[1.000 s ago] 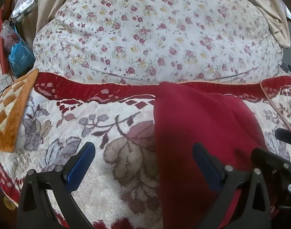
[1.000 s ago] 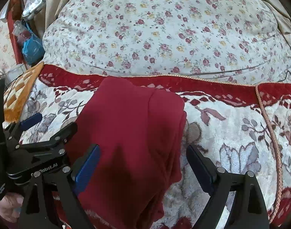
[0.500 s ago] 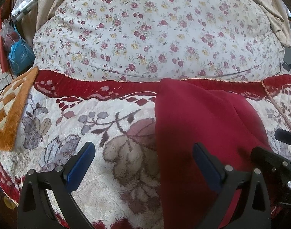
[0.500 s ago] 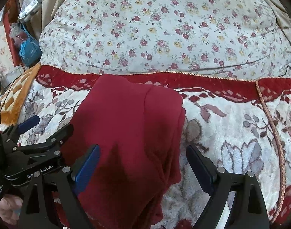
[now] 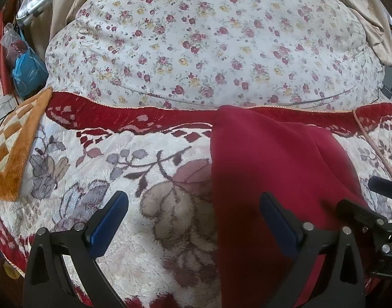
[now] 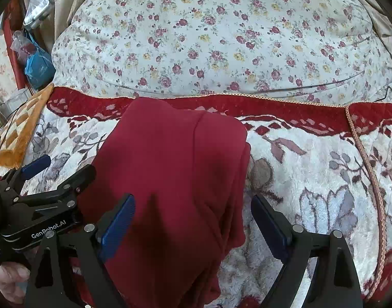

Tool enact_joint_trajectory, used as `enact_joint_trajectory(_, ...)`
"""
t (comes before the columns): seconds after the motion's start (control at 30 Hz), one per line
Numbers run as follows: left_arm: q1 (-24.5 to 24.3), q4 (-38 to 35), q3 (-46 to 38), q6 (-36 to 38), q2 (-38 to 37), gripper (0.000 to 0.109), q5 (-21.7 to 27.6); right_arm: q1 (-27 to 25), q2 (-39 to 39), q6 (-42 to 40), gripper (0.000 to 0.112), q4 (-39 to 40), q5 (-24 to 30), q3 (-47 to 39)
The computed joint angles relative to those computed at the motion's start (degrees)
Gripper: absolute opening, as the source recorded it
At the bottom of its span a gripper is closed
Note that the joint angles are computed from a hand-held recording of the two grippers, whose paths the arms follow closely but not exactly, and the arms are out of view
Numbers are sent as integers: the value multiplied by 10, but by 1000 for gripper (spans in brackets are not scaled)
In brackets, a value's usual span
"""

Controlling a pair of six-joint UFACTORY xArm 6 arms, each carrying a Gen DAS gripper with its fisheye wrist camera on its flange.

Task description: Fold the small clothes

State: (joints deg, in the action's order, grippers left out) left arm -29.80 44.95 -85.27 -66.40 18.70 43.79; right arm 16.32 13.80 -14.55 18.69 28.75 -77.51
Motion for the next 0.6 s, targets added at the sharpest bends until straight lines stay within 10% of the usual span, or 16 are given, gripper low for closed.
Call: enact_joint_trajectory(0.6,0,-2,-3,3,1,101,1,1,6,3,94,-2,3,-8)
